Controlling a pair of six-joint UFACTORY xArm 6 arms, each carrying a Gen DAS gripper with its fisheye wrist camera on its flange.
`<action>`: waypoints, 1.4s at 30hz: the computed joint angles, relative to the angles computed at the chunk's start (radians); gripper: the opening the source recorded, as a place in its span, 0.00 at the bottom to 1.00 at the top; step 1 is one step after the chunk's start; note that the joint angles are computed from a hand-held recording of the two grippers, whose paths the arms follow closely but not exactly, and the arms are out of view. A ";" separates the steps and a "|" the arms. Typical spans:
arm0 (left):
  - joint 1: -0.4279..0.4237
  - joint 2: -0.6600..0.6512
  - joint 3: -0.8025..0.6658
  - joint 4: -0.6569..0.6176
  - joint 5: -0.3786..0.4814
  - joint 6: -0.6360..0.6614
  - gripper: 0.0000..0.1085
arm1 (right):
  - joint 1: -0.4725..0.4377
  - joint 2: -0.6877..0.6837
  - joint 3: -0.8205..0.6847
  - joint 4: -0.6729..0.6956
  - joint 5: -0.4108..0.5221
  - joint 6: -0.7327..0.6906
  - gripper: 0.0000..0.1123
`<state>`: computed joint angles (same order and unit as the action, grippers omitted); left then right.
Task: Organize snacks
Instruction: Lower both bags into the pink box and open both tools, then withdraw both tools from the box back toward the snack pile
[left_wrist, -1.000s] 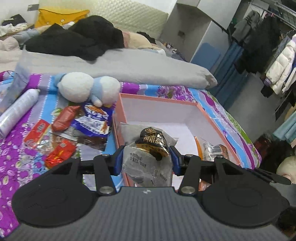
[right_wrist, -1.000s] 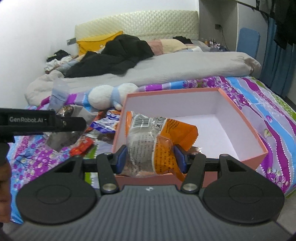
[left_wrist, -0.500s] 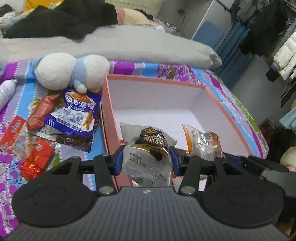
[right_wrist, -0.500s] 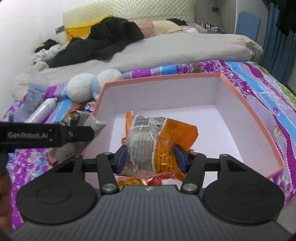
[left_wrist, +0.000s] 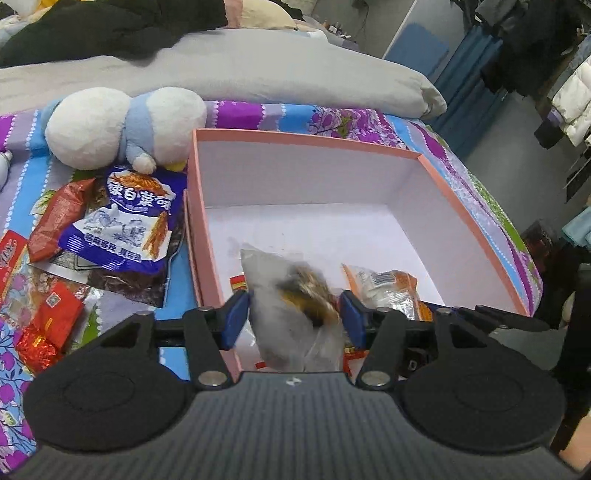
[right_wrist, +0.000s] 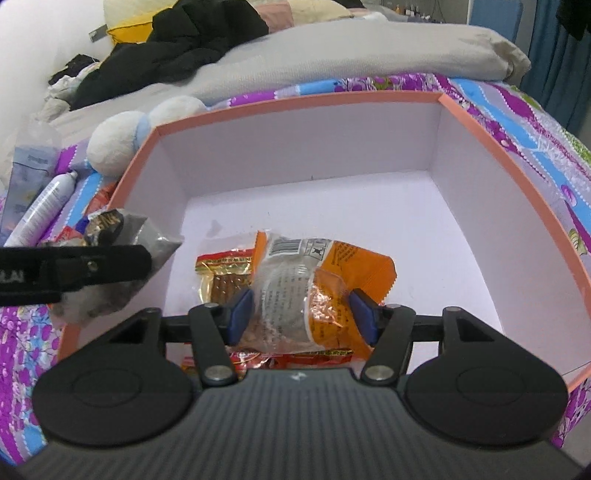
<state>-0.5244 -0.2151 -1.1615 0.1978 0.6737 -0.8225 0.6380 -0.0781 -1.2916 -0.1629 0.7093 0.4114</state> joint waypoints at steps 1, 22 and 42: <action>0.000 -0.002 0.000 -0.011 -0.008 0.003 0.66 | -0.001 -0.003 0.005 0.004 -0.010 0.003 0.62; -0.152 -0.266 0.017 0.301 0.208 -0.243 0.69 | 0.085 -0.204 0.082 -0.094 -0.017 0.137 0.64; -0.546 -0.553 0.081 0.607 0.620 -0.537 0.69 | 0.273 -0.396 0.168 -0.289 0.033 0.364 0.64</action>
<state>-1.0707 -0.7681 -1.0810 0.8045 1.2934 -1.3595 0.9108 -0.4746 -1.1235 -0.4520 0.7422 0.7749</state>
